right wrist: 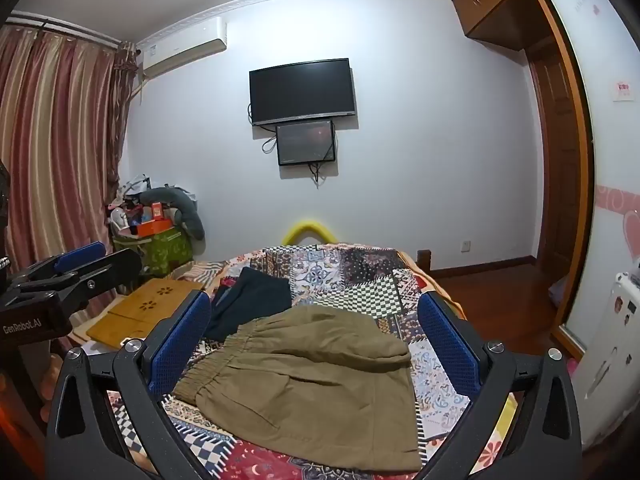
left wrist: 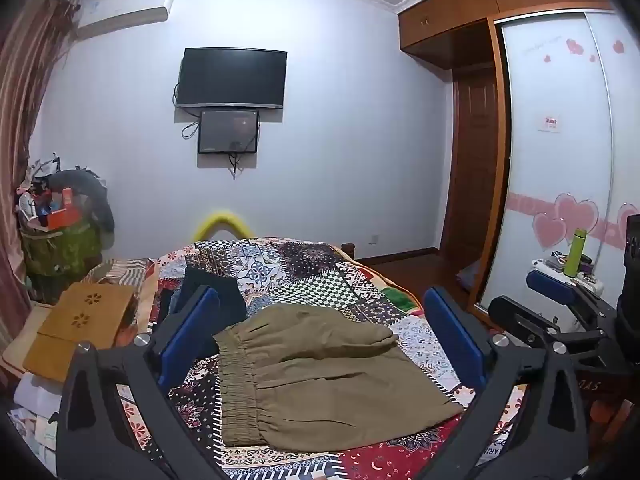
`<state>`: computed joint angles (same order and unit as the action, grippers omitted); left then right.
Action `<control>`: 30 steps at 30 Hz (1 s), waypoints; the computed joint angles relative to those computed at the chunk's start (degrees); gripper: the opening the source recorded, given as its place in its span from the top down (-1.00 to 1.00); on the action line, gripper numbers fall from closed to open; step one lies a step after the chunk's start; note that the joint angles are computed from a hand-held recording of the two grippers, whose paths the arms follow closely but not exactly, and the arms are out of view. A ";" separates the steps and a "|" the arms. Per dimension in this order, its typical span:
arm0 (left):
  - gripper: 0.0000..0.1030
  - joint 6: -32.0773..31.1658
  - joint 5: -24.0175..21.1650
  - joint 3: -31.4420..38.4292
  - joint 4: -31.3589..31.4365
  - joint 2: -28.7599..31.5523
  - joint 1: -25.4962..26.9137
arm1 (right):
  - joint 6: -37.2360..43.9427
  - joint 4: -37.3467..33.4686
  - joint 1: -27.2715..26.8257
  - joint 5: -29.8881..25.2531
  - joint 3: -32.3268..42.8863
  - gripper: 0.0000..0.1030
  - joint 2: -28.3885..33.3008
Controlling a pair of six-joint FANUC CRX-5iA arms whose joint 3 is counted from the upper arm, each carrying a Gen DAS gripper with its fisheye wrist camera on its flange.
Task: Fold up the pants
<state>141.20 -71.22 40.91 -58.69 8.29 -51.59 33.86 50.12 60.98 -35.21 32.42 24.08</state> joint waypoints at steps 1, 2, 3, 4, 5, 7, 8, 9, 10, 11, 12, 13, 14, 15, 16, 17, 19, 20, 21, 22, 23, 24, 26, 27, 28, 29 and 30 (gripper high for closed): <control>-1.00 -0.15 -0.08 0.06 0.12 0.03 0.04 | -0.48 0.48 -0.08 0.30 -0.32 -0.99 -0.10; -1.00 -0.27 -0.08 0.10 0.36 0.03 0.12 | 0.19 -0.16 0.01 -0.14 0.09 -0.99 0.00; -1.00 -0.26 -0.03 0.11 0.42 0.04 0.16 | 0.10 -0.15 0.01 -0.11 0.07 -0.99 -0.03; -1.00 -0.24 -0.07 0.13 0.28 0.07 0.11 | -0.07 -0.05 0.02 -0.07 -0.01 -0.99 -0.07; -1.00 0.32 0.10 -0.57 -0.01 -0.13 0.08 | -0.23 0.10 0.06 -0.07 -0.10 -0.99 -0.13; -1.00 1.03 0.46 -1.32 -0.25 0.02 0.04 | -0.61 0.39 -0.17 0.08 -0.54 -0.99 -0.28; -1.00 1.45 0.63 -1.73 -0.42 -0.05 -0.03 | -1.01 0.44 -0.16 -0.10 -0.26 -0.99 0.18; -1.00 1.68 0.64 -1.88 -0.52 -0.04 -0.12 | -0.84 0.08 -0.09 -0.35 -0.03 -0.99 0.17; -1.00 1.79 0.67 -2.03 -0.46 -0.06 -0.16 | -0.81 -0.03 0.00 -0.47 0.08 -0.99 0.25; -1.00 1.82 0.85 -2.44 -0.04 -0.63 0.08 | -1.40 0.25 -0.21 0.22 -1.00 -0.99 -0.37; -1.00 1.52 1.31 -2.71 0.87 -0.73 0.86 | -1.60 0.34 -0.15 0.30 -1.53 -0.99 -0.74; -1.00 1.79 1.38 -3.00 0.87 -0.83 0.90 | -1.60 0.28 -0.09 0.21 -1.63 -0.99 -0.84; -1.00 1.90 1.31 -2.95 0.86 -0.77 0.88 | 0.13 -1.58 -0.01 -1.10 0.58 -0.99 0.08; -1.00 1.95 1.28 -3.03 0.92 -0.80 0.90 | 0.36 -1.90 -0.03 -1.23 0.92 -0.99 0.27; -1.00 1.83 1.17 -2.83 1.09 -0.76 0.95 | 0.28 -1.79 -0.03 -1.20 0.87 -0.99 0.28; -1.00 1.77 1.05 -2.69 1.12 -0.64 0.89 | 0.15 -1.65 -0.03 -1.19 0.80 -0.99 0.28; -1.00 1.65 0.92 -2.66 1.24 -0.72 0.78 | -0.06 -1.43 -0.06 -1.12 0.62 -0.99 0.25; -1.00 1.52 1.06 -2.84 1.48 -0.91 0.90 | 0.21 -1.72 -0.07 -1.14 0.74 -0.99 0.25; -1.00 1.35 1.12 -2.81 1.71 -0.92 1.04 | 0.20 -1.72 -0.07 -1.13 0.72 -0.99 0.24; -1.00 1.32 1.06 -2.79 1.68 -0.90 0.98 | 0.18 -1.70 -0.07 -1.07 0.68 -0.99 0.23; -1.00 1.11 1.05 -2.72 1.87 -0.88 1.07 | 0.21 -1.69 -0.06 -1.09 0.69 -0.99 0.24; -1.00 0.95 1.29 -2.93 2.22 -0.96 1.40 | 0.16 -1.61 -0.06 -1.06 0.65 -0.99 0.23; -1.00 0.69 1.25 -2.74 2.31 -0.86 1.26 | 0.03 -1.50 -0.07 -1.13 0.71 -0.99 0.29; -1.00 0.76 1.32 -2.96 2.28 -1.01 1.20 | -0.17 -1.36 -0.11 -0.99 0.50 -0.99 0.22; -1.00 0.80 1.25 -2.95 2.17 -1.02 1.08 | -0.37 -1.20 -0.16 -0.89 0.36 -0.99 0.18; -1.00 0.61 1.13 -2.70 2.25 -0.91 1.11 | -0.49 -1.12 -0.20 -0.82 0.27 -0.99 0.21; -1.00 0.43 1.11 -2.57 2.39 -0.91 1.21 | -0.71 -0.93 -0.23 -0.73 0.06 -0.99 0.15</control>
